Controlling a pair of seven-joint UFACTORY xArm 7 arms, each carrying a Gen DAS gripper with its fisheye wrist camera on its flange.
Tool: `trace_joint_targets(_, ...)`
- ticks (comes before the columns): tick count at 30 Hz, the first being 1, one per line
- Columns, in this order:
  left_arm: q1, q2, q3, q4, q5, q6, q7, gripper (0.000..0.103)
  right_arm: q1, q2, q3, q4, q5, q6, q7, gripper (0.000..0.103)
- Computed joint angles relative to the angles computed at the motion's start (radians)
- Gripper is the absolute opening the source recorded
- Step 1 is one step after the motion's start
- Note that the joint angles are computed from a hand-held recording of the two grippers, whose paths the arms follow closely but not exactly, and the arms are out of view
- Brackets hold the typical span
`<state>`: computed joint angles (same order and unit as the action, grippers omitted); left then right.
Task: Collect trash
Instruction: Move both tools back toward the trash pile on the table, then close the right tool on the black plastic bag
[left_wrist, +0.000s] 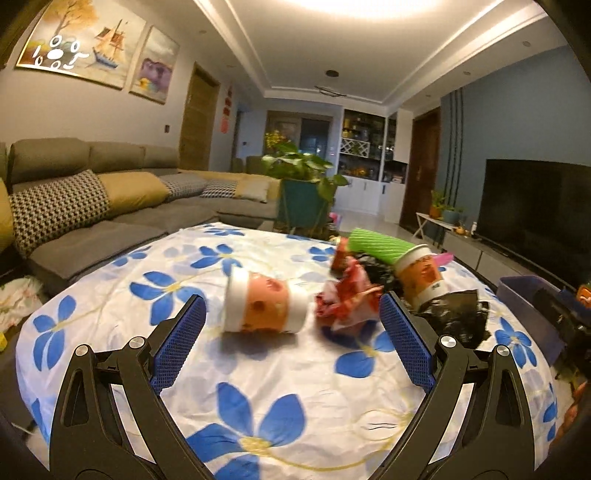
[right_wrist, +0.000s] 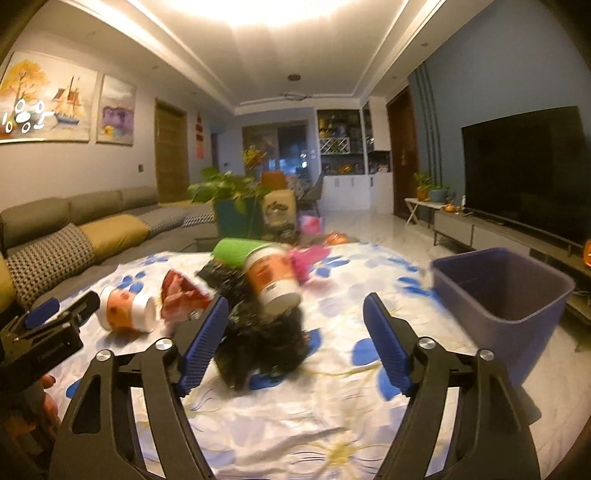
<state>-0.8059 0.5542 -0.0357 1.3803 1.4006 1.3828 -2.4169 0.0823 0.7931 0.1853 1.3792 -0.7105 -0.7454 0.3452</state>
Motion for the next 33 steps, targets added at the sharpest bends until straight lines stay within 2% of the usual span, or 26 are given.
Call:
trace_joint_targets(11, 0.03, -0.051, -0.019, -0.101, -0.025, 0.002, -0.066, 0.093, -0.01, 0.128, 0.092, 0.19, -0.135, 0.189, 0.071, 0.049)
trace_joint_targets(13, 0.037, -0.054, -0.021, -0.11, -0.021, -0.004, -0.071, 0.093, -0.041, 0.16, 0.141, 0.232, -0.198, 0.231, 0.105, 0.043)
trace_joint_targets(18, 0.061, -0.06, -0.023, -0.123, -0.014, -0.026, -0.072, 0.093, -0.144, 0.257, 0.32, 0.335, -0.413, 0.368, 0.184, 0.03)
trace_joint_targets(23, 0.074, -0.05, -0.019, -0.119, 0.001, -0.046, -0.058, 0.093, -0.225, 0.331, 0.483, 0.361, -0.498, 0.476, 0.126, 0.017)
trace_joint_targets(25, 0.077, -0.048, -0.017, -0.12, 0.003, -0.052, -0.055, 0.093, -0.241, 0.348, 0.52, 0.36, -0.498, 0.505, 0.089, 0.007)
trace_joint_targets(28, 0.083, -0.055, -0.016, -0.133, 0.007, -0.066, -0.068, 0.091, -0.253, 0.353, 0.539, 0.345, -0.474, 0.51, 0.045, 0.001)
trace_joint_targets(31, 0.094, -0.07, -0.017, -0.155, 0.01, -0.08, -0.082, 0.088, -0.234, 0.313, 0.486, 0.312, -0.41, 0.452, 0.026, 0.001)
trace_joint_targets(33, 0.104, -0.081, -0.018, -0.171, 0.013, -0.091, -0.085, 0.082, -0.227, 0.282, 0.454, 0.279, -0.362, 0.407, 0.006, 0.001)
